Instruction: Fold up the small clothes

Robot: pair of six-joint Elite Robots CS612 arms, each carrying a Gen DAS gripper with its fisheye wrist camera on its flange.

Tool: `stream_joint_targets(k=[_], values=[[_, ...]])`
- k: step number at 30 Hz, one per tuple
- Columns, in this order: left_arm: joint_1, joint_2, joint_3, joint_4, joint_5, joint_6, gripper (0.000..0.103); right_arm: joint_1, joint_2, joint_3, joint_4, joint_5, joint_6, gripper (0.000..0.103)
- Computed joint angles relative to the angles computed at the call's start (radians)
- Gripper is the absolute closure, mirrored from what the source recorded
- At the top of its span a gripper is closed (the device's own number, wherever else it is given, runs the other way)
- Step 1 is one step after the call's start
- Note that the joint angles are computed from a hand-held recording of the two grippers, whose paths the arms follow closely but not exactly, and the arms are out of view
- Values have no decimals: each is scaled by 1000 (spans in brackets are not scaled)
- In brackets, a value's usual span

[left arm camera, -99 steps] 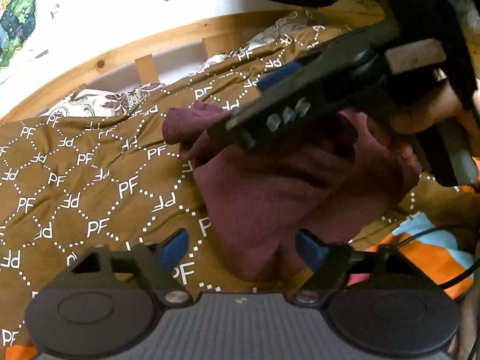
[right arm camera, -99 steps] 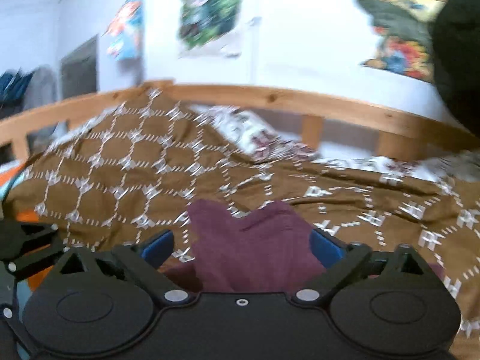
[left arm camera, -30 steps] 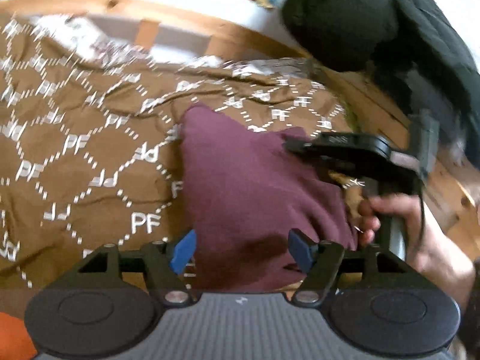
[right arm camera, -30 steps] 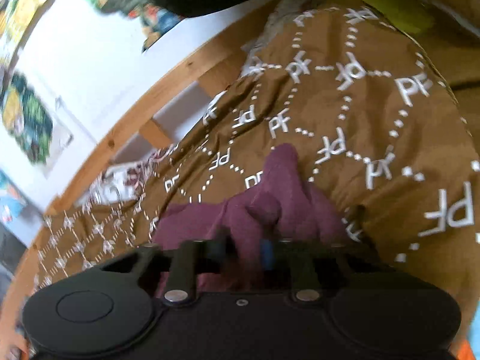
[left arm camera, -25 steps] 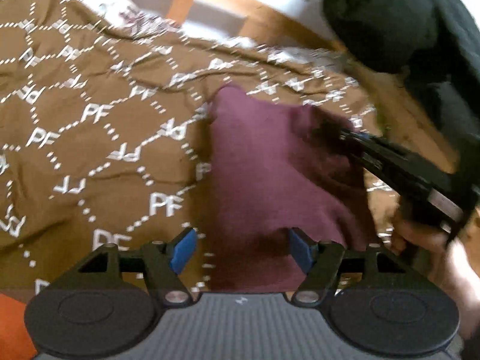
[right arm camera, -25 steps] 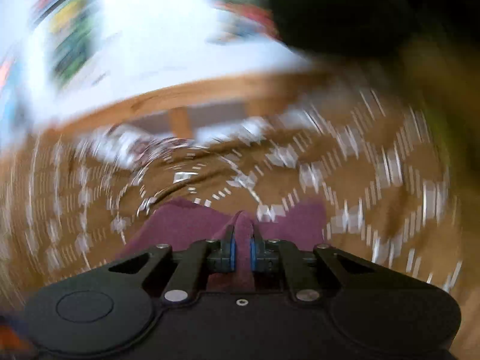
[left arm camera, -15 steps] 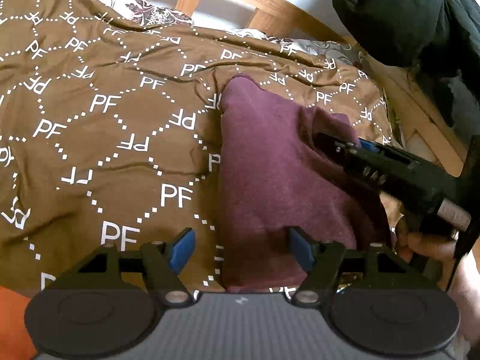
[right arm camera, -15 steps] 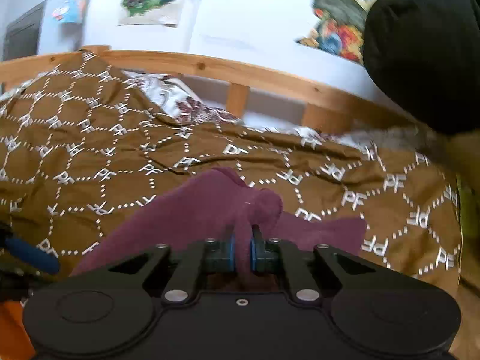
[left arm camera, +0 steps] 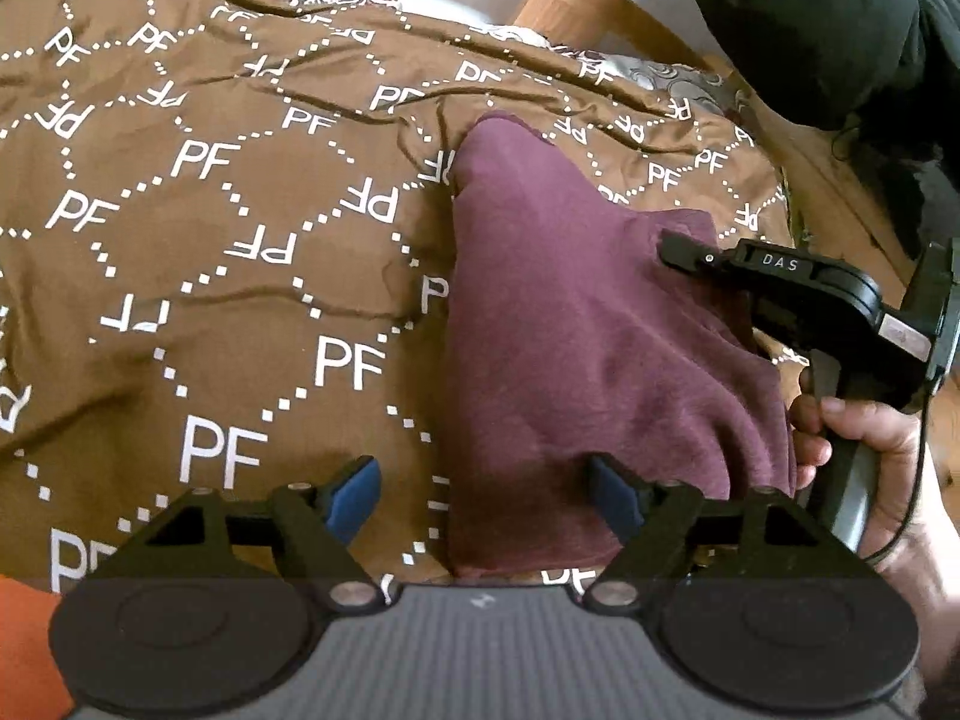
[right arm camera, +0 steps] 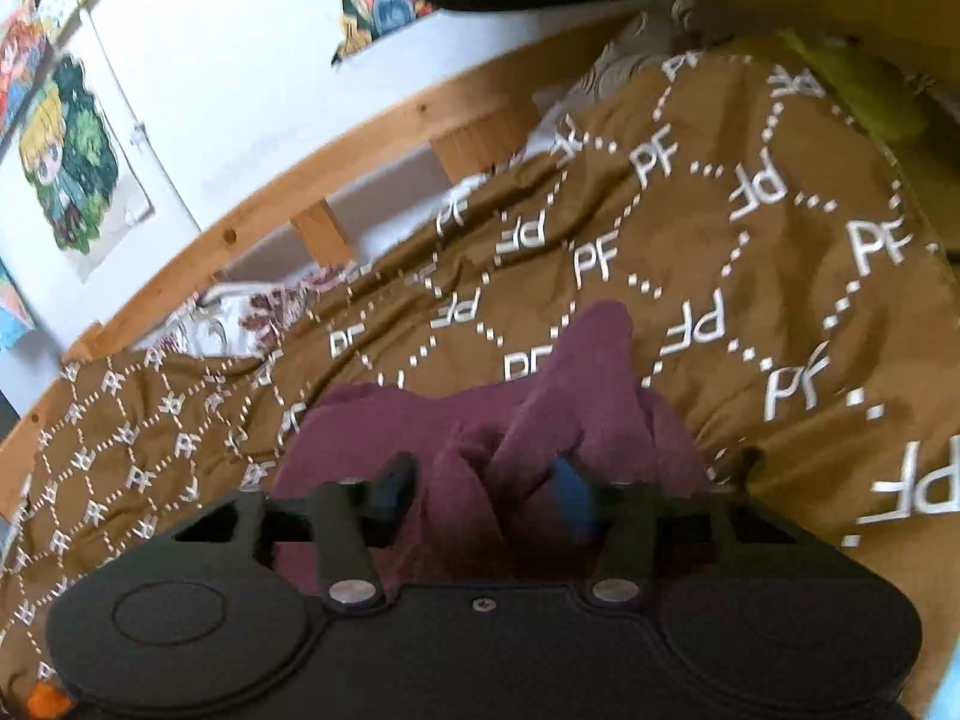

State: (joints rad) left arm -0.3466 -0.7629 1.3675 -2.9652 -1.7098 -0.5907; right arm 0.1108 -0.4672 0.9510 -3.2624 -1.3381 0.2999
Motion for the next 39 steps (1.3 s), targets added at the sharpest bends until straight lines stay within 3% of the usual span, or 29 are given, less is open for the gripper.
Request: stream_joint_targets(k=[2,5,7,10,13,16,20,25,30,34,39], values=[[2,6,-5,-28,-26,18,24,7,0,5,-45,-47,-39,95],[-2,19,-27,-46,-51,83,24,22,-4,18,-191,-133,-173,96],[-10,22,-36,-39,-42,126,24,23,-2,11,-222,-160,-196,96],[-11,25,-44,-1,-41,130,24,18,5,-3,-158,-195,-168,96],[-1,32,-50,19,-76,75,24,4,5,-9,-54,-153,-85,92],[9,35,-49,8,-102,31,24,-5,-11,16,-66,-121,-13,76],[16,32,-38,-17,-116,-1,23,-21,-99,167,-86,-69,59,25],[20,29,-29,-50,-129,-35,20,-34,-227,382,-44,40,13,15],[21,30,-29,-69,-136,-58,20,-6,-274,437,118,27,-156,18],[20,23,-17,-75,-127,-49,20,36,-263,404,229,-109,-258,29],[18,19,-12,-60,-132,-41,19,70,-241,382,221,-235,-321,67]])
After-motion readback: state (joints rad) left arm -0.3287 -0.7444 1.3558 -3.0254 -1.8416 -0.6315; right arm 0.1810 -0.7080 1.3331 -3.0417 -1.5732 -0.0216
